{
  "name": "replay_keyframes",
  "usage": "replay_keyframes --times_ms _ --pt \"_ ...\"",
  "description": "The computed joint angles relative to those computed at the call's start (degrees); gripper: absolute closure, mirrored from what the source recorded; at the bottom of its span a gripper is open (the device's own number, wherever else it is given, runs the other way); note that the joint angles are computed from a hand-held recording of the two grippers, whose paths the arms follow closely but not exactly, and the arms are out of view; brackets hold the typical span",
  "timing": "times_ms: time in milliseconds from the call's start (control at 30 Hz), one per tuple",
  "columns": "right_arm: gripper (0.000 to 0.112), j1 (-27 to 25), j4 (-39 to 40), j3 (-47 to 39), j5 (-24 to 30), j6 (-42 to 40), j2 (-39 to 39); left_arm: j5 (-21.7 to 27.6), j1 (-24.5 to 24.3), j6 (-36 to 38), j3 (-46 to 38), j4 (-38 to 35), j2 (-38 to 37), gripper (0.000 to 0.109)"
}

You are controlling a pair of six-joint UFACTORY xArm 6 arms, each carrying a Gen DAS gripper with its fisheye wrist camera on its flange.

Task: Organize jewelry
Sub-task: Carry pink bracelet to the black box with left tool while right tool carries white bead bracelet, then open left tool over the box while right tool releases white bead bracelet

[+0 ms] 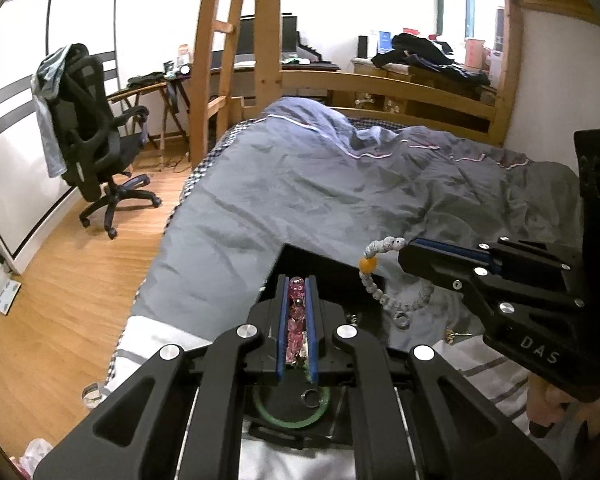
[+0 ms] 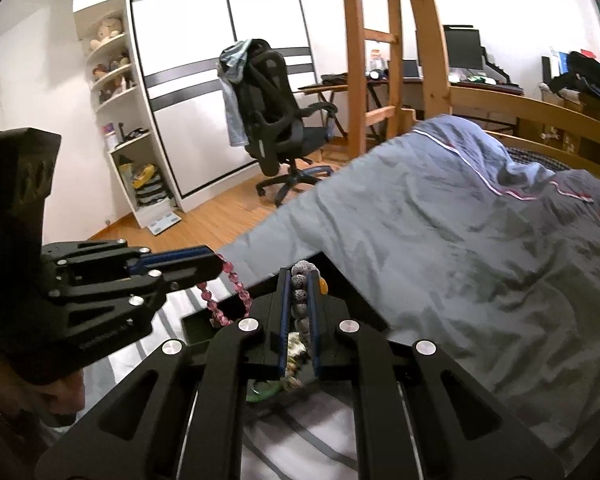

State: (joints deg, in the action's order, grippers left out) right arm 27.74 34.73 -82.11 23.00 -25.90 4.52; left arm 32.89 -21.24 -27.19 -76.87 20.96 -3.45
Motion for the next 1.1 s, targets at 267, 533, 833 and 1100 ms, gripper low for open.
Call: replay_keyframes --times_ms 267,533,833,1100 --pt "0.103 1.64 -0.31 -0.95 0.72 -0.20 2.23 1.17 1.98 0.86 1.01 -2.65 -0.65 0.101" --pt "0.103 1.75 -1.13 -0.81 2.97 0.77 4.67 4.34 2.47 2.93 0.29 -6.22 1.50 0.101" --pt "0.103 2.10 -1.70 -0.22 4.18 1.18 5.06 6.28 2.66 2.77 -0.52 -7.14 2.46 0.101" --pt "0.102 1.97 -0.17 -0.46 5.70 0.25 5.04 5.60 2.69 1.93 0.02 -6.77 2.04 0.100"
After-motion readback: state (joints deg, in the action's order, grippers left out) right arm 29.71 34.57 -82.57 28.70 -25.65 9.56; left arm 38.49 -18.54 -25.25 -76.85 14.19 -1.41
